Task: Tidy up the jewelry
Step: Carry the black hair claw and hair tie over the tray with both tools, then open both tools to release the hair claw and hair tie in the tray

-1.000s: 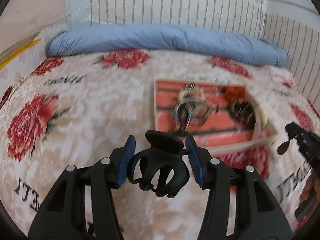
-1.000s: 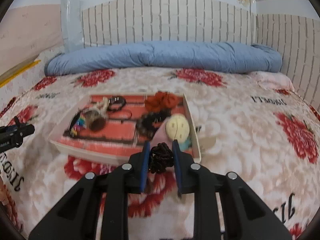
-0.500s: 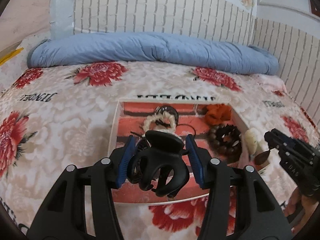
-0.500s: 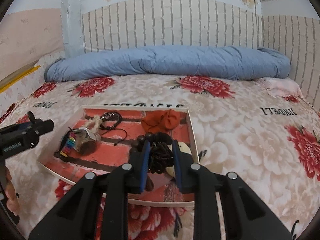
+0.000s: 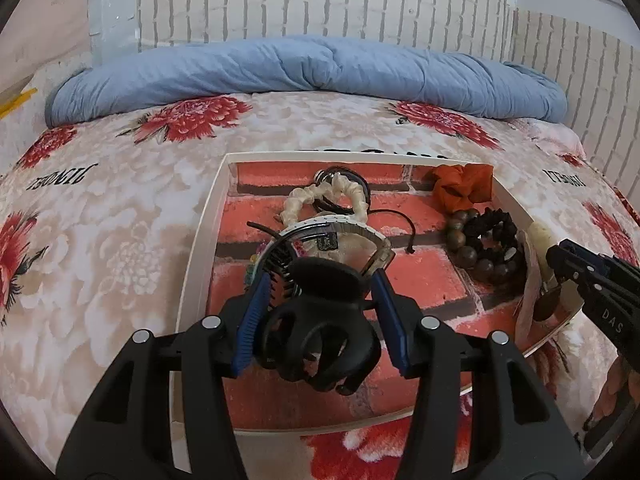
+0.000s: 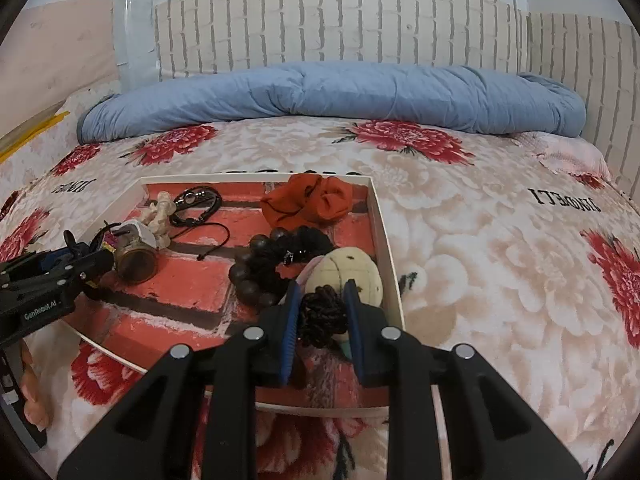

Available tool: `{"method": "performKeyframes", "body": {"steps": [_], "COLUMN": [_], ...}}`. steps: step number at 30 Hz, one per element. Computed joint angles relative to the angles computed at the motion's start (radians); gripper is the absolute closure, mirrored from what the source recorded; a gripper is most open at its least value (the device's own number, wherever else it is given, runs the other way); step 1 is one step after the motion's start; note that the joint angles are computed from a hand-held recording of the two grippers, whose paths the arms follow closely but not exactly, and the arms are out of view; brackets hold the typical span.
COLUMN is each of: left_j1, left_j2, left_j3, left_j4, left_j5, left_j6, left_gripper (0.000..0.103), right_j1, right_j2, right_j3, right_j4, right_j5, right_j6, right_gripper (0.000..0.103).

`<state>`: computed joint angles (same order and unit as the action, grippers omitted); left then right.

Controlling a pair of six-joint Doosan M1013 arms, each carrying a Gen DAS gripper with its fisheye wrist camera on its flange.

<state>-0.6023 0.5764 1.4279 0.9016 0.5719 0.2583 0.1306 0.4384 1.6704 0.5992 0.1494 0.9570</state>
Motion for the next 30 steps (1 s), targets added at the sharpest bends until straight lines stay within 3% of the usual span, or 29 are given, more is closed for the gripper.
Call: {"method": "performKeyframes", "body": {"steps": [7,9,11,15,17,21,25,30], "left_j1": [-0.009,-0.009,-0.009,-0.008,-0.007,-0.011,-0.025,-0.041], "left_j2": [0.008,0.008,0.008,0.006,0.003,-0.010,-0.031,-0.063], "left_j3": [-0.001,0.000,0.001,0.004,0.008,0.021,0.039,0.063], "left_j4": [0.068,0.072,0.073,0.089,0.086,0.117,0.195,0.218], "left_j5": [0.023,0.023,0.022,0.025,0.021,0.023,0.050,0.103], "left_j6": [-0.039,-0.043,-0.044,-0.072,-0.077,-0.119,-0.183,-0.211], "left_gripper": [0.052,0.049,0.045,0.039,0.036,0.017,0.007,0.005], "right_j1": [-0.001,-0.002,-0.007,-0.009,-0.012,-0.011,-0.010,-0.010], "right_j2": [0.010,0.011,0.012,0.012,0.010,-0.004,-0.019,-0.054], "right_j3": [-0.002,-0.001,0.000,-0.002,-0.001,0.016,0.028,0.059], "right_j4": [0.022,0.063,0.184,0.200,0.241,0.408,0.437,0.476], "right_j5": [-0.008,-0.011,-0.002,0.003,0.007,-0.028,-0.048,-0.069], "right_j6": [-0.018,-0.060,-0.181,-0.185,-0.215,-0.374,-0.403,-0.434], "right_gripper": [0.080,0.079,0.077,0.077,0.071,0.042,0.020,0.011]}}
